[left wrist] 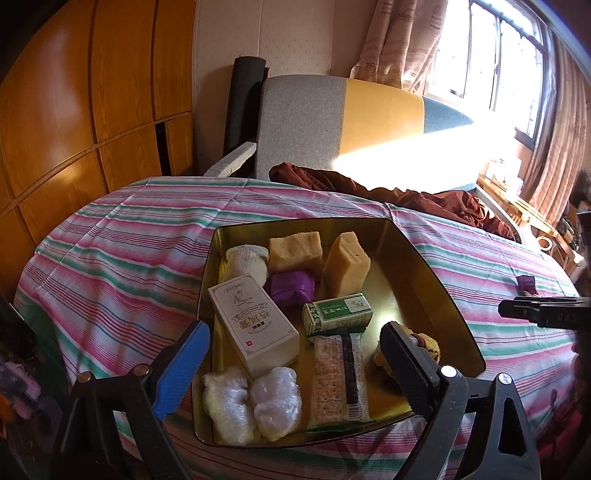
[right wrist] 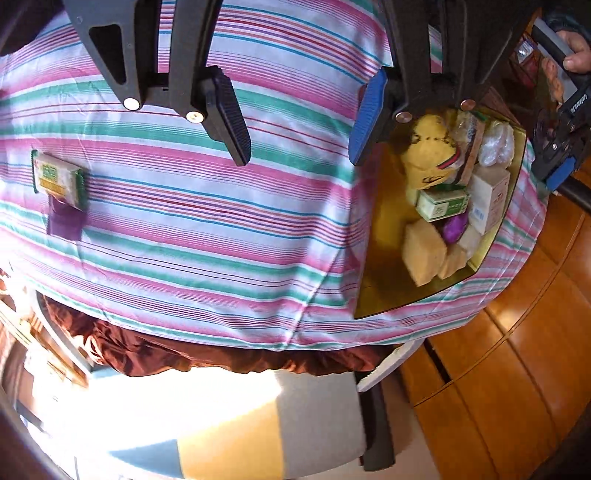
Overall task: Organize objects
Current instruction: 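Move both tools back to the remaining packets on the sheet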
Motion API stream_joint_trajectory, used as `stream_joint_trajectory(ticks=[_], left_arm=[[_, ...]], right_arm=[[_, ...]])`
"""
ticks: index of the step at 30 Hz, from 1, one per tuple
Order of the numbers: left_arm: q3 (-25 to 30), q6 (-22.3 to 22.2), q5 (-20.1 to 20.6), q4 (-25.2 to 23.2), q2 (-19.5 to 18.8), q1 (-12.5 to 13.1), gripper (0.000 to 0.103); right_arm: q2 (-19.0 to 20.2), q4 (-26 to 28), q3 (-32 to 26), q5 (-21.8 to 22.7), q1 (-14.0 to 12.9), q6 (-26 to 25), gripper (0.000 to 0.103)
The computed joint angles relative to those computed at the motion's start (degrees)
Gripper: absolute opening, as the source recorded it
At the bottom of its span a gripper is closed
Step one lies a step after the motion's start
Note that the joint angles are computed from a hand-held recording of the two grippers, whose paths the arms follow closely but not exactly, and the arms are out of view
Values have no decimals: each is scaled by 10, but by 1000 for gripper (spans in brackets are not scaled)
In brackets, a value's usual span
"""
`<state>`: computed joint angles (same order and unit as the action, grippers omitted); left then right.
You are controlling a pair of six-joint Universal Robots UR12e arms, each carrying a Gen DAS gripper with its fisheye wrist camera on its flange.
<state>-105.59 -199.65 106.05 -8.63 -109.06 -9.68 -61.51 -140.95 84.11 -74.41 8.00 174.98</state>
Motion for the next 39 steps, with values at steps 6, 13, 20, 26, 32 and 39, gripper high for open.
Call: stream_joint_trajectory(ticks=[6,13,20,26,32,39], left_arm=[[16,23,-12,-9,-9,-9,94],[41,53,-26,-21,-23,-21,94],[77,72,-69,-52,-42,-29,95],[124,103,-96,-70,-71,-46,99],[199,112,-165,-137,-114,-58,101],[290,147,-200,-205,-168,-80,101]], right_arm=[[-6,-15,9,-33,-34,58,56],[-5,-38,15,-75,-76,143,56],[-5,-89,45,-130,-117,285,56],[-17,-155,78,-103,-138,385,62],[-17,-164,83,-75,-144,399,62],[-15,-178,88,-36,-152,415,62]])
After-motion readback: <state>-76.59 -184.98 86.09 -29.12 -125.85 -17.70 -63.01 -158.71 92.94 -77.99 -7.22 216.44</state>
